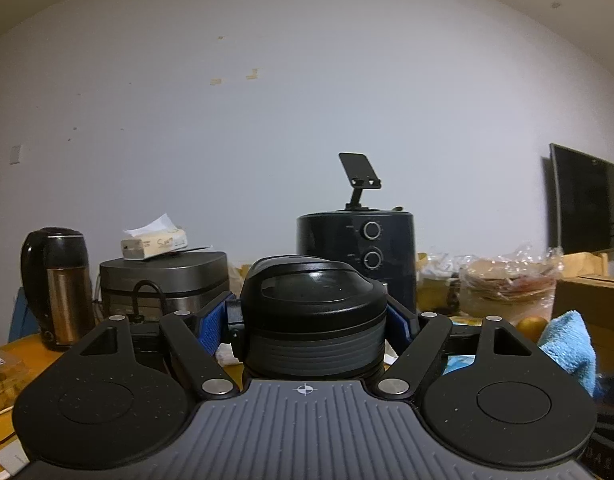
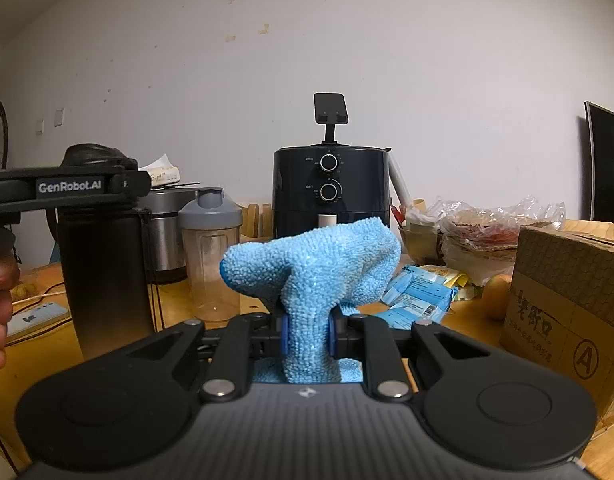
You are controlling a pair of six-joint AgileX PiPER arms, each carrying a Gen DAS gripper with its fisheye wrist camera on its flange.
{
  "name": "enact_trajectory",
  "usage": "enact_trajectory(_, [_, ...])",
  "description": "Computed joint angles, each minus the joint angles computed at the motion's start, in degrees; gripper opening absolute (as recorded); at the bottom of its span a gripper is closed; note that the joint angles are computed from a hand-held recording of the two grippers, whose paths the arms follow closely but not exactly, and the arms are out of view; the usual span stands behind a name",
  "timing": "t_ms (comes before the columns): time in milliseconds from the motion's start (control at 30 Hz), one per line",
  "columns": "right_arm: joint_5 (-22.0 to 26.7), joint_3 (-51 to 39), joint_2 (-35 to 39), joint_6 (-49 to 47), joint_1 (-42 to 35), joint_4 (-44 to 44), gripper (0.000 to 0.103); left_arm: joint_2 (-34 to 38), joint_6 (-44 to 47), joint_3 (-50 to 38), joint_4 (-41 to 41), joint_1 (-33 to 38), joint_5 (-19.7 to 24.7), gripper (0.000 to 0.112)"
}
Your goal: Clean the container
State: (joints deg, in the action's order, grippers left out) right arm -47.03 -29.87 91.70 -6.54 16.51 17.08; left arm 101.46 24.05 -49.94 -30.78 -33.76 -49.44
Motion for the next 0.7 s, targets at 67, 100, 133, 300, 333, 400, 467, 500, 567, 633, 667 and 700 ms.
enact_trajectory(67, [-0.01, 0.04, -0.07, 0.26, -0.14, -0.15, 0.014, -0.42, -2.3, 0.57, 3.22, 1.22, 0.74, 0.075])
enact_trajectory(100, [-0.01, 0.07, -0.12, 0.31, -0.21, -0.22, 0.014, -0.65, -3.52, 0.83, 4.96, 1.88, 1.15, 0.075])
enact_trajectory(133, [-0.03, 0.1, -0.16, 0.41, -0.28, -0.3, 0.014, -0.86, -4.61, 1.1, 6.48, 2.49, 1.46, 0.075])
enact_trajectory(300, [-0.16, 0.32, -0.33, 1.07, -0.58, -1.04, 0.014, -1.6, -12.08, 2.27, 17.21, 6.53, 2.81, 0.075])
enact_trajectory(333, [-0.15, 0.37, -0.34, 1.33, -0.73, -1.41, 0.014, -1.72, -13.76, 2.45, 19.65, 7.44, 3.01, 0.075])
enact_trajectory(400, [-0.27, 0.49, -0.33, 1.71, -0.82, -1.76, 0.014, -1.83, -17.73, 2.77, 25.46, 9.58, 3.15, 0.075])
enact_trajectory(467, [-0.3, 0.58, -0.32, 2.16, -0.99, -2.35, 0.014, -1.76, -21.73, 3.02, 31.28, 11.76, 2.82, 0.075])
enact_trajectory(500, [-0.35, 0.62, -0.32, 2.24, -0.98, -2.43, 0.014, -1.68, -23.66, 3.1, 34.18, 12.85, 2.51, 0.075])
enact_trajectory(567, [-0.43, 0.7, -0.29, 2.51, -1.04, -2.77, 0.015, -1.36, -28.13, 2.98, 41.09, 15.46, 1.73, 0.075])
enact_trajectory(633, [-0.51, 0.73, -0.26, 2.82, -1.2, -3.13, 0.015, -0.91, -31.71, 2.7, 46.66, 17.58, 0.77, 0.075])
enact_trajectory(667, [-0.57, 0.73, -0.24, 2.89, -1.27, -3.27, 0.015, -0.75, -33.1, 2.55, 48.86, 18.4, 0.42, 0.075])
enact_trajectory(700, [-0.6, 0.74, -0.21, 3.17, -1.41, -3.6, 0.015, -0.59, -34.36, 2.4, 50.92, 19.17, 0.02, 0.075])
